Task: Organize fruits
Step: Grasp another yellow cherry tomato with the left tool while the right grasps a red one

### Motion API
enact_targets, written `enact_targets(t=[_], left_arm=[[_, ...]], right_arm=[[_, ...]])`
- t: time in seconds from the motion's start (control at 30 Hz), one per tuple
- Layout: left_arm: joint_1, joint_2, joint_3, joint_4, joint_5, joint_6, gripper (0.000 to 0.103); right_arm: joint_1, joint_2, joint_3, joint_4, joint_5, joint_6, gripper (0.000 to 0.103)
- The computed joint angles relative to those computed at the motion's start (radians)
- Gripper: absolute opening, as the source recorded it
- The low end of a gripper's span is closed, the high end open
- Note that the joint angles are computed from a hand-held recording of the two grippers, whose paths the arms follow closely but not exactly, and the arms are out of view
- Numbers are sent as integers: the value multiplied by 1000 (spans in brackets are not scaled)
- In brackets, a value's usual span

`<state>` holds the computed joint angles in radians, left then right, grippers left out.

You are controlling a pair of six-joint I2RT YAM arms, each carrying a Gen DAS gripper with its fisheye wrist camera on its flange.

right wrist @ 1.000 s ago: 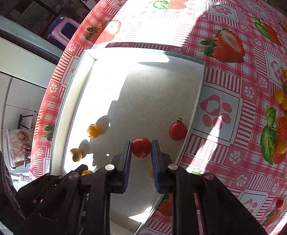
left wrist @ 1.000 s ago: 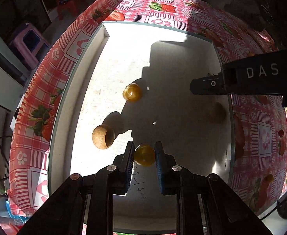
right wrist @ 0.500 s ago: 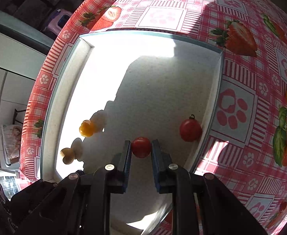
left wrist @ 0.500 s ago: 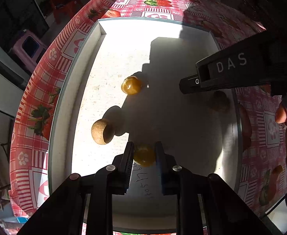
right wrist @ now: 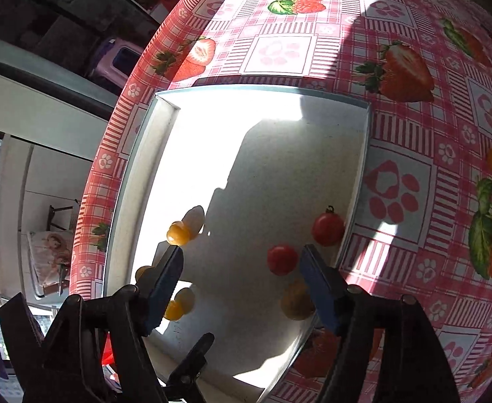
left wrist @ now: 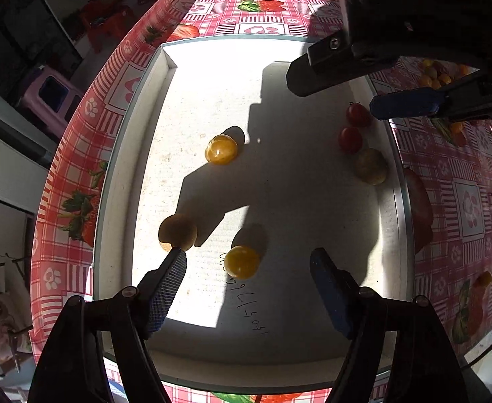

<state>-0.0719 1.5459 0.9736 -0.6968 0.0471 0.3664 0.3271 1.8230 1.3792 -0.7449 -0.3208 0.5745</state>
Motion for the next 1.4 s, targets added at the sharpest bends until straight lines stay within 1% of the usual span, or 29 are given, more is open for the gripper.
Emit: enact_targets(t=[0.17,0.27,0.37,0.5,0.6,0.77,0.83,0.9,1.1,1.17,1.3,1.4], left_arm=[[-48,4,50,-30,6,17,77],[-99,11,84,-43,13,11,77],[-139,28,128,-56,31,13,77],[-209,33,155,-68,47,7,77],[-261,21,158,-88,62,1,77],[-363,-33,128,-139,85,-46,77],[-417,-64,97,-154,85,-94,77],[-476,-90,62,-155,64,-157,77],[-646,-153,-47,-124,39,-437,77],[-712,-167,-74,-104,2,-518,77],[-804,-167,-104,-70,-29,-641,77],[-867,-149,-119,-38,-69,-706,77]], right_arm=[[-75,-112,-76,13,3,25,80],[-132,-210,-156,-4,18,36,80],[-210,-312,-240,-47,32,30,80],[-337,-452,-357,-135,64,-9,80],[-454,-551,-435,-213,91,-62,80],[-615,-647,-523,-308,127,-158,80],[-648,-674,-547,-322,153,-207,80],[-666,-688,-568,-328,181,-258,80],[-711,-691,-616,-295,197,-434,80],[-725,-695,-632,-275,201,-488,79],[-765,-675,-649,-252,171,-585,75],[-789,-674,-655,-242,164,-641,72]])
